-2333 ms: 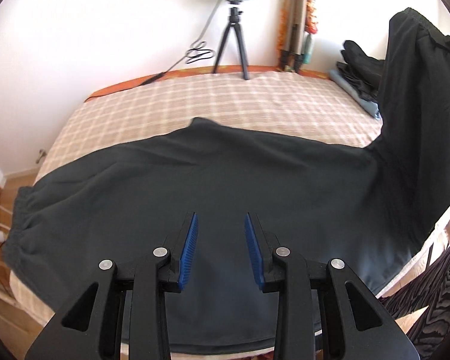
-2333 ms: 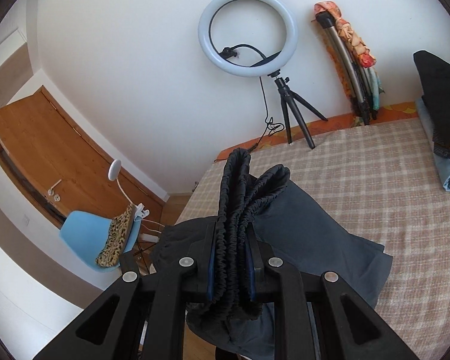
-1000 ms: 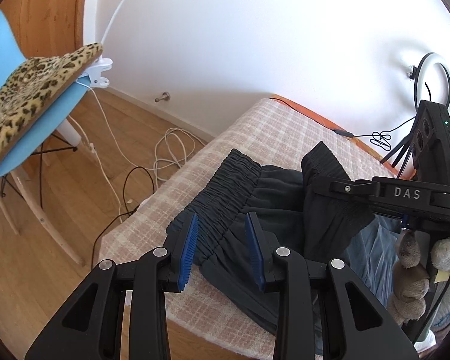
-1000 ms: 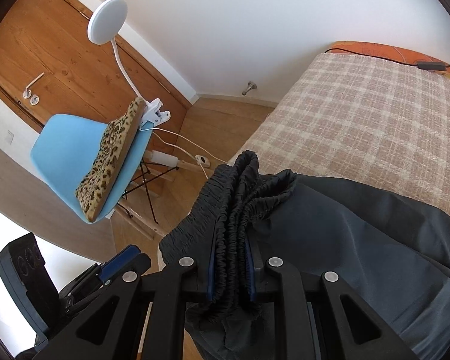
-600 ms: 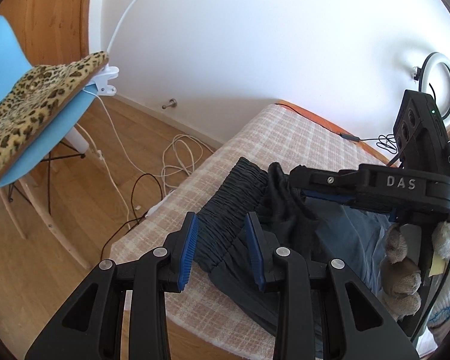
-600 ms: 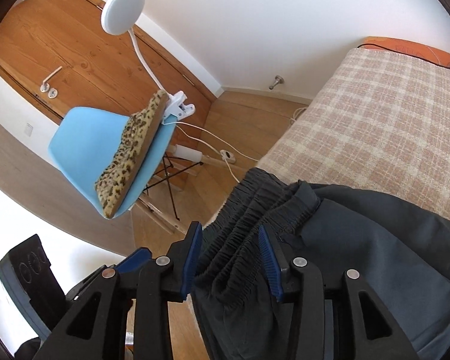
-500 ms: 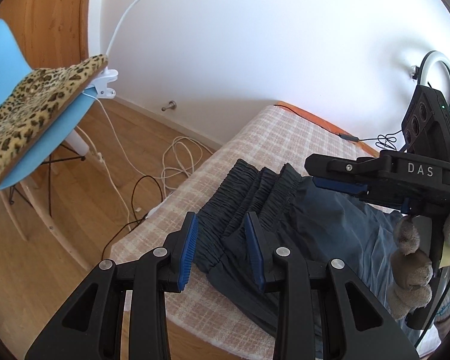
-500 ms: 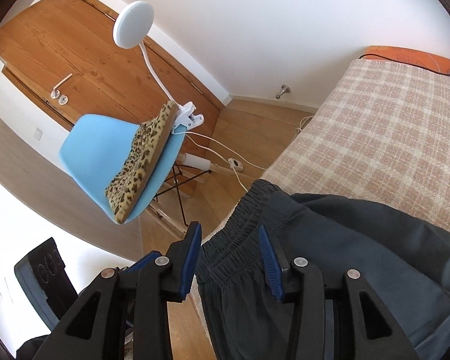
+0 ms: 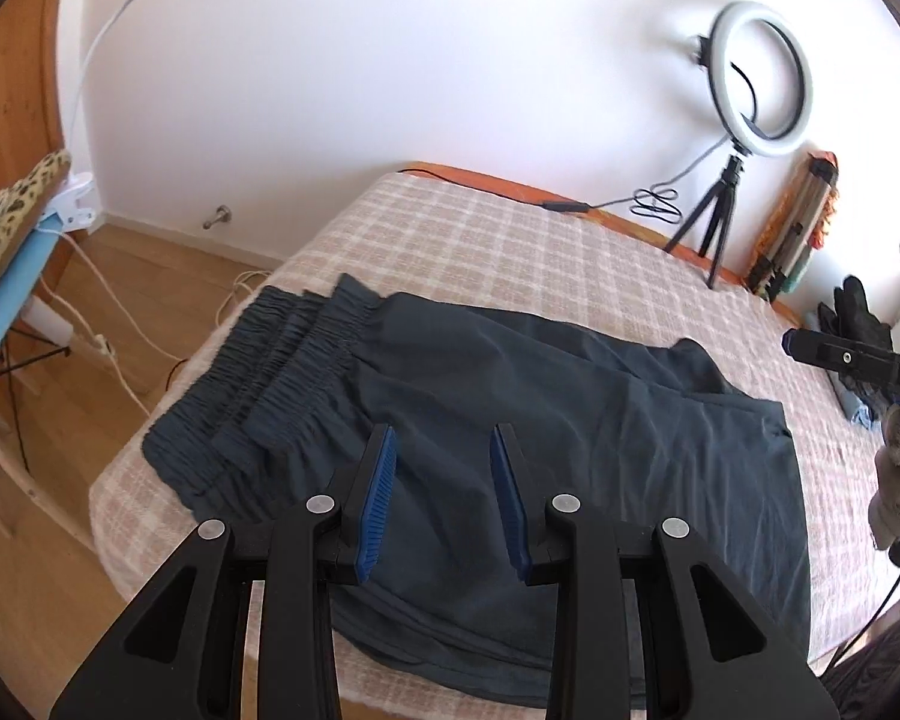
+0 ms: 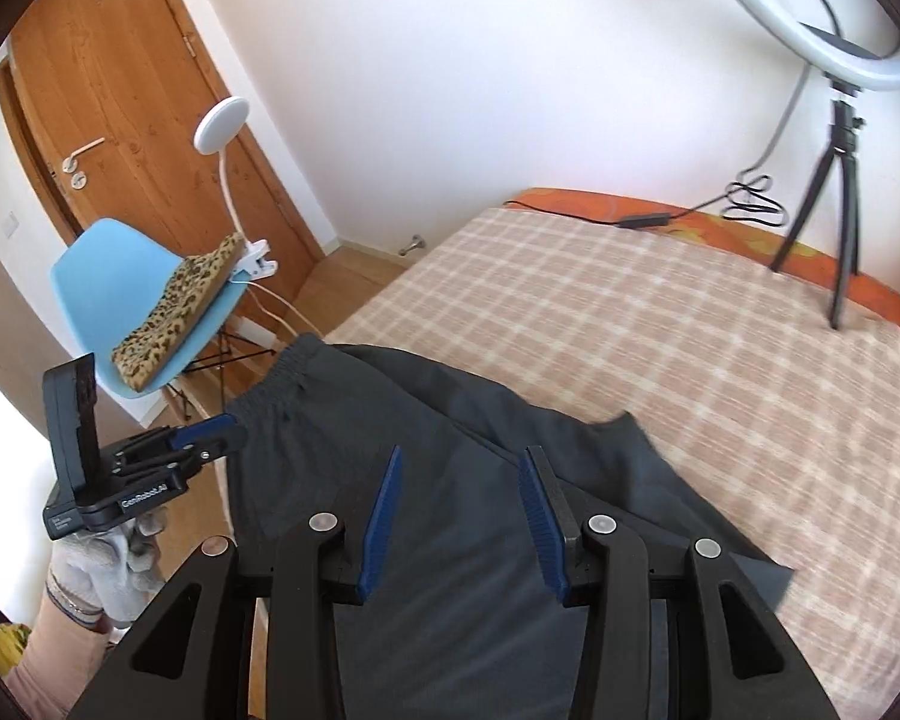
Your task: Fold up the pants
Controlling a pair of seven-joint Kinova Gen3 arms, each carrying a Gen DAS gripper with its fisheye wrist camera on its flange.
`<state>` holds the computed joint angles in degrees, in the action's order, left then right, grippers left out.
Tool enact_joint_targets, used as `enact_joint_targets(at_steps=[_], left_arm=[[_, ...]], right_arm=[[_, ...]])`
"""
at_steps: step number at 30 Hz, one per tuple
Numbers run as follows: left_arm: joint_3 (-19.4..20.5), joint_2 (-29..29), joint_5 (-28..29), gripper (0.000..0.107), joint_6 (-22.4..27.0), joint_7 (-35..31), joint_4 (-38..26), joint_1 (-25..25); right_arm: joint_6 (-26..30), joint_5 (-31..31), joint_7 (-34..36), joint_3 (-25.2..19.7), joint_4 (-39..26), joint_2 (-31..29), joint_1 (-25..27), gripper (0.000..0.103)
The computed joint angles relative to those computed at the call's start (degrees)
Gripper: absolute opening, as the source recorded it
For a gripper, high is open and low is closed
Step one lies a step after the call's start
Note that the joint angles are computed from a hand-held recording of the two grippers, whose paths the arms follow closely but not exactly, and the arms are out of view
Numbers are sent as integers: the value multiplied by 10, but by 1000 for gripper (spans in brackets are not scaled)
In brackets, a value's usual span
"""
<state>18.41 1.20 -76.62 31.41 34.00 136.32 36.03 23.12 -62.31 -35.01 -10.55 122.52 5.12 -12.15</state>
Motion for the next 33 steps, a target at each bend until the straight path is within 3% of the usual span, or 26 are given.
enact_joint_targets(at_steps=[5,11,14,16,18,21,23,25,27,29,33], left_arm=[[23,54,-14,31,4,-33,-61,63],[-34,107,-44,31,-55,-20,-119,169],[-58,134,-12,32,-66,-66,-154,218],[-30,159,24,41,-54,-112,-182,214],[23,193,41,43,-24,-159,-212,196],[75,246,69,55,46,-229,-266,189],[102,276,101,56,68,-276,-298,173],[90,302,129,56,101,-322,-333,192],[48,313,158,56,114,-363,-354,227],[17,308,173,53,89,-369,-349,240],[-41,294,166,34,39,-353,-325,272]], right_arm=[[31,-77,94,58,67,-15,71,44],[74,-132,199,92,96,29,140,44],[80,-135,225,101,99,54,160,41],[118,-133,228,96,97,75,202,37],[159,-147,247,102,101,92,236,35],[183,-161,271,112,106,103,246,29],[207,-162,274,113,103,119,254,26],[216,-162,268,110,97,136,252,25],[217,-155,247,105,86,155,243,25],[206,-158,241,97,85,164,235,25],[181,-184,238,86,79,177,224,18]])
